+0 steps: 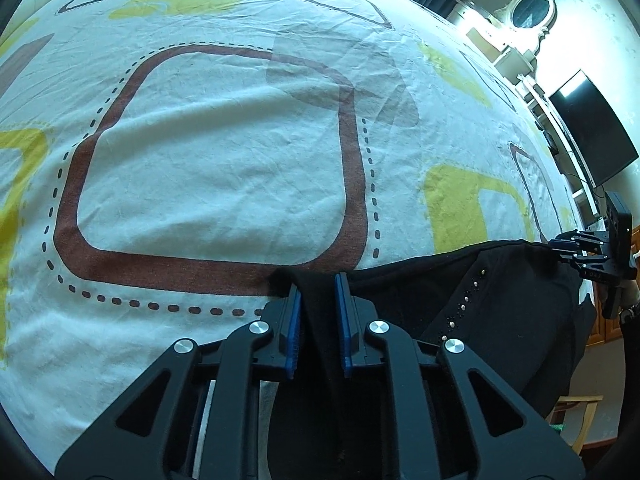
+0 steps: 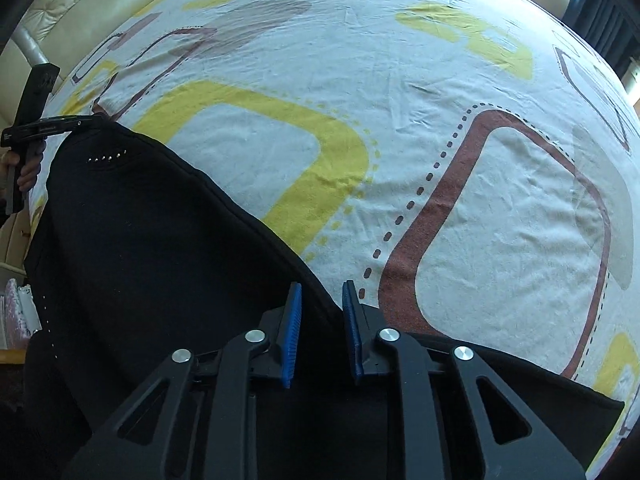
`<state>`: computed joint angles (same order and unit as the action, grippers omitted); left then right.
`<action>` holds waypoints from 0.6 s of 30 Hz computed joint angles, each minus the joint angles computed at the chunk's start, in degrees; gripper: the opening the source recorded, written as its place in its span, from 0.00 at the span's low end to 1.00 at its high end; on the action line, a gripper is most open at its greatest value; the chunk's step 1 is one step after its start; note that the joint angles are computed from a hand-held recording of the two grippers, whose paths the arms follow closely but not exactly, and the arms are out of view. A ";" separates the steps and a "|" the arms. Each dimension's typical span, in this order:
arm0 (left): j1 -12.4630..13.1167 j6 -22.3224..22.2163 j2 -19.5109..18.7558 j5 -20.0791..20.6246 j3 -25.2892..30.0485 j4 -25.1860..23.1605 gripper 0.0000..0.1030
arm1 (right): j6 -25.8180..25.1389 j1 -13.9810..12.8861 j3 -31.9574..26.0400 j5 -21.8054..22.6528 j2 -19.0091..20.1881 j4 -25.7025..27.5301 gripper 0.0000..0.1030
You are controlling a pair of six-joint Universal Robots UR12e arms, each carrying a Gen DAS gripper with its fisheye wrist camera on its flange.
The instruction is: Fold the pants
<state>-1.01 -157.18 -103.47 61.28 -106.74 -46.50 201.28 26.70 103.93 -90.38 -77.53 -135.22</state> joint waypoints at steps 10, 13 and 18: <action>1.29 0.25 0.99 -5.98 -0.40 -0.10 0.05 | 5.02 2.94 1.07 -10.97 -1.78 -7.00 0.14; 2.05 -0.10 1.68 -9.45 -0.78 -0.29 0.04 | 6.75 4.05 1.39 -14.55 -2.62 -9.48 0.14; 4.39 0.73 4.43 -17.35 -2.73 -1.69 0.04 | 8.42 7.78 2.89 -22.46 -5.15 -14.99 0.04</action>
<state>3.38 -156.46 -99.03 43.93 -109.47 -48.20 209.69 34.47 106.82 -112.83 -82.68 -150.21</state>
